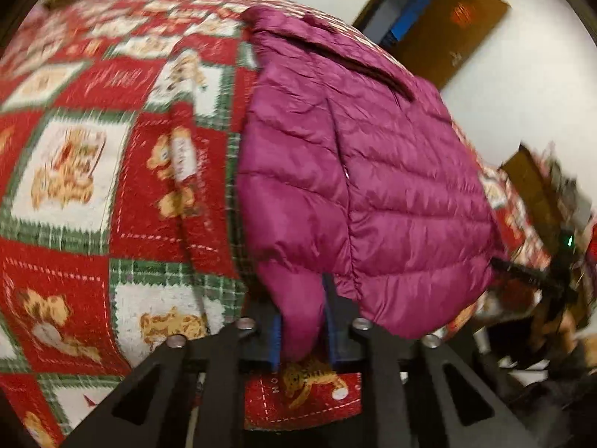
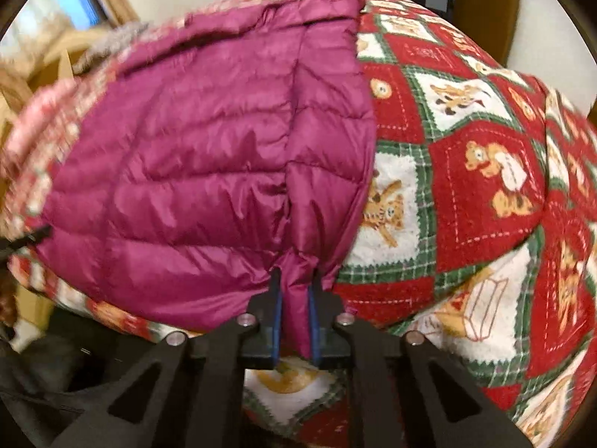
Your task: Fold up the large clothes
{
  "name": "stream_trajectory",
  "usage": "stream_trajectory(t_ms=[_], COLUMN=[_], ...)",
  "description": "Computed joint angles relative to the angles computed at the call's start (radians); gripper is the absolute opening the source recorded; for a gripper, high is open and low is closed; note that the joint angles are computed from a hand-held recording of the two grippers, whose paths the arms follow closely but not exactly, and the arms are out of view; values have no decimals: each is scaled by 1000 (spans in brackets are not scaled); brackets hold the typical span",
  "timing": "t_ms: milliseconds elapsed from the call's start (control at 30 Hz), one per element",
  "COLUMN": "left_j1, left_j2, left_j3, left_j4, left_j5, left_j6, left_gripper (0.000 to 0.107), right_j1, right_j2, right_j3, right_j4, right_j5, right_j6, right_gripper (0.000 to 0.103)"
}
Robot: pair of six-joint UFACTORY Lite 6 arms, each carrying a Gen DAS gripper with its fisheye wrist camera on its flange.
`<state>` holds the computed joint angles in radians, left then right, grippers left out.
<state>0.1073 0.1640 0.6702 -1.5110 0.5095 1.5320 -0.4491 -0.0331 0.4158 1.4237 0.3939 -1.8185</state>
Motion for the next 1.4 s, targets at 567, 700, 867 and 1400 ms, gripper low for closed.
stream_trajectory(t_ms=[567,700,867,1400], left_j1=[53,95,173,65], left_j2=[-321,-353,-457,-38], left_j3=[-112,-102,-115,435], left_j4=[-20,-33,26,-21], left_j5=[178,281,426,274], left_j6=[103,159,195,-24], left_gripper=[8,8,8,8], right_j1=[-212,-254,-389,-111], right_j2=[-226,-247,-371,-68], right_j3=[26,53,70,509], right_j4=[-239,-281,-381,-165], right_j5=[400,458,598,520], right_j6=[218,241,298,469], right_gripper=[10,10,10,10])
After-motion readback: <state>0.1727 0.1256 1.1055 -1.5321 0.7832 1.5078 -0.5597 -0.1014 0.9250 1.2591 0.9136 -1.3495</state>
